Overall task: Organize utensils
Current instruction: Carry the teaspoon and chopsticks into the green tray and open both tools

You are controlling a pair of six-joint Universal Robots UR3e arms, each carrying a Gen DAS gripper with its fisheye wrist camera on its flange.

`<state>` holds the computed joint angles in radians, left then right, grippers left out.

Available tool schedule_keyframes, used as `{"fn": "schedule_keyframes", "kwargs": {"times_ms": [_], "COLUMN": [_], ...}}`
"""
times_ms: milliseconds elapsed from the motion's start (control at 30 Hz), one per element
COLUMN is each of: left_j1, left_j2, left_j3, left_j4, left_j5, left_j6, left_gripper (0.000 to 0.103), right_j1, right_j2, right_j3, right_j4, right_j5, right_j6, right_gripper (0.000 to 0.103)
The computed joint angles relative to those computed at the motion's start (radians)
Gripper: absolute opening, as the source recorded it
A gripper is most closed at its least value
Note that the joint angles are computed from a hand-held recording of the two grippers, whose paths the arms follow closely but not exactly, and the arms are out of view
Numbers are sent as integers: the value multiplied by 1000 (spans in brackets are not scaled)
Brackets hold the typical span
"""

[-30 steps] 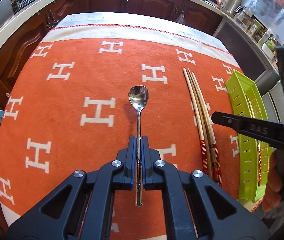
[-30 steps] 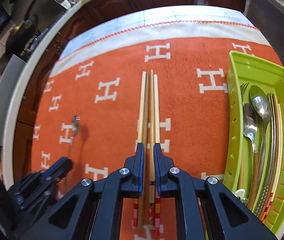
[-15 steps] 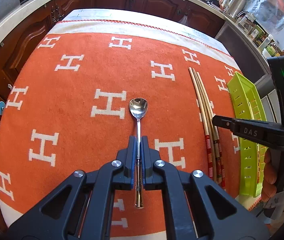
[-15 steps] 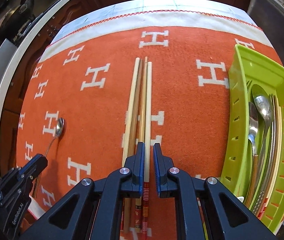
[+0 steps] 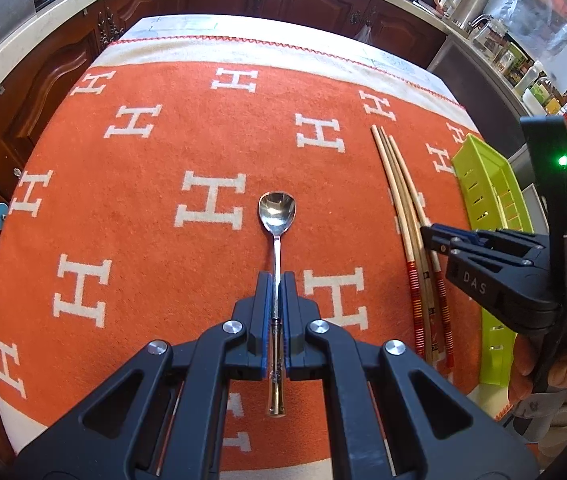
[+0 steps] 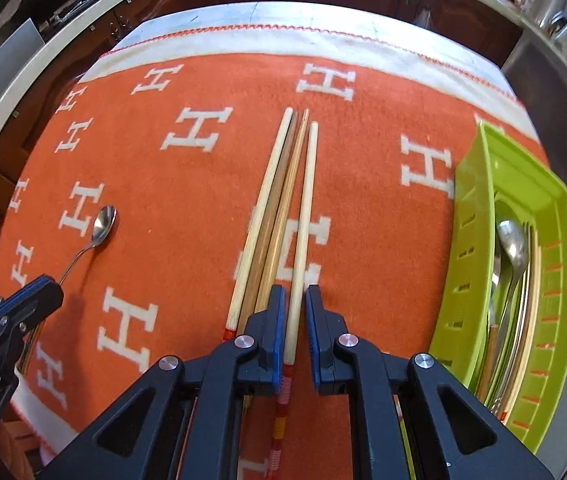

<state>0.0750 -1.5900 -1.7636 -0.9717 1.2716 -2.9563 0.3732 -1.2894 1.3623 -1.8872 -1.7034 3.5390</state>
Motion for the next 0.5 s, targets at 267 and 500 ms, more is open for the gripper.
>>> {"fn": "schedule_keyframes", "kwargs": {"times_ms": [267, 500], "left_j1": [-12, -19], "left_j2": [-11, -8], "left_j3": [-13, -13], "left_j4": [8, 1], "left_j5": [26, 31], "left_j6": [-6, -4], "left_gripper": [2, 2], "right_j1": [-34, -89], "right_j2": [-65, -208], "right_j3": [108, 231], "right_j4": [-79, -120], "right_j5": [50, 136], "right_j6": [71, 94], "right_gripper": [5, 5]}}
